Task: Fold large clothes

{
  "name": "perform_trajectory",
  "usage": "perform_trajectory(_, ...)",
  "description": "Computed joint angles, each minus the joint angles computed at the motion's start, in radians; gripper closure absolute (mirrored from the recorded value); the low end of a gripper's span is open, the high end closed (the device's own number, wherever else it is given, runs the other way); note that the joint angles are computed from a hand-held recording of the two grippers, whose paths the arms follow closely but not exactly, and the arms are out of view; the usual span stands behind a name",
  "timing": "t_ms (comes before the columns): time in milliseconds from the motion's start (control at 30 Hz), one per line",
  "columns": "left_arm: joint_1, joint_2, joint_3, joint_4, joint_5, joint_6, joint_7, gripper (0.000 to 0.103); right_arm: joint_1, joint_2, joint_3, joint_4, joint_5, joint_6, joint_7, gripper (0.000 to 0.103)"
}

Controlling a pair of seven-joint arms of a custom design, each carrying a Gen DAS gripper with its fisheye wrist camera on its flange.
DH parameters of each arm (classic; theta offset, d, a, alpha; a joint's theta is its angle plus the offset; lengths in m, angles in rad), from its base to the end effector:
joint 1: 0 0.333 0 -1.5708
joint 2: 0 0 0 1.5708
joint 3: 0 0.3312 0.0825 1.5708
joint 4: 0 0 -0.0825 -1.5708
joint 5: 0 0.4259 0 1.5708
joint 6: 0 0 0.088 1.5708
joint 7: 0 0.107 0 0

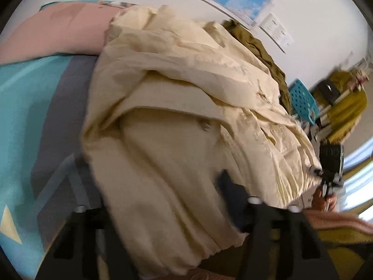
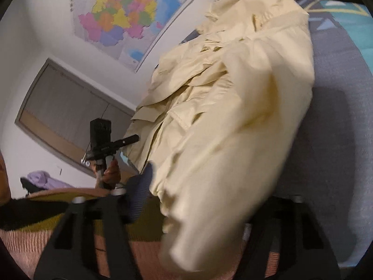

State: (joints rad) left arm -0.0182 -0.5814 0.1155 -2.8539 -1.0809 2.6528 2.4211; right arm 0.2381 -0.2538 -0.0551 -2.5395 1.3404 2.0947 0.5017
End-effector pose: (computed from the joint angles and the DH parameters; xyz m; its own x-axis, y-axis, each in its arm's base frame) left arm 0.3745 0.0557 0.3626 -0.0257 -0.8713 0.4901 -0.8255 -0.2580 -0.5020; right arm 0.4466 0.1312 0.3645 0.4227 -0.4562 -0.7831 -0.9020 -0.1282 -0.4123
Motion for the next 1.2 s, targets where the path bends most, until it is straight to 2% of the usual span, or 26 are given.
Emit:
perform_trajectory(33,0.006,-0.011,0.01,-0.003,-0.003,-0.008,-0.002,0.072,-0.002,-0.004,-0.008,-0.004,0.018,-0.014,-0.002,0.077)
perform_trajectory(67,0.015,-0.023,0.016,-0.006,-0.002,-0.016,-0.01,0.075,-0.007,-0.012,-0.019,-0.01,0.039,-0.036,-0.006,0.082)
perform_trajectory(133,0.028,-0.067,0.026,-0.018,-0.001,-0.034,-0.021,0.083,-0.01,-0.054,-0.019,-0.022,0.058,-0.038,-0.025,0.084)
perform_trajectory(233,0.032,-0.141,0.038,-0.035,0.006,-0.051,-0.016,0.085,-0.004,-0.102,-0.026,-0.027,0.092,-0.051,-0.053,0.085)
perform_trajectory(400,0.053,-0.192,0.069,-0.028,0.034,-0.109,-0.026,0.085,0.003,-0.143,-0.037,-0.006,0.145,-0.029,-0.061,0.085)
perform_trajectory(600,0.084,-0.119,0.087,0.046,0.064,-0.197,-0.06,0.085,0.005,-0.104,-0.035,0.054,0.204,-0.008,-0.069,0.086)
perform_trajectory(733,0.109,-0.082,0.074,0.105,0.084,-0.241,-0.081,0.083,0.0,-0.067,-0.031,0.098,0.238,-0.008,-0.066,0.086)
perform_trajectory(833,0.118,-0.066,0.053,0.137,0.098,-0.243,-0.094,0.083,-0.008,-0.041,-0.025,0.13,0.257,-0.006,-0.058,0.086)
perform_trajectory(1200,0.123,0.033,0.029,0.27,0.127,-0.245,-0.119,0.083,-0.029,0.059,0.004,0.264,0.264,0.022,-0.003,0.086)
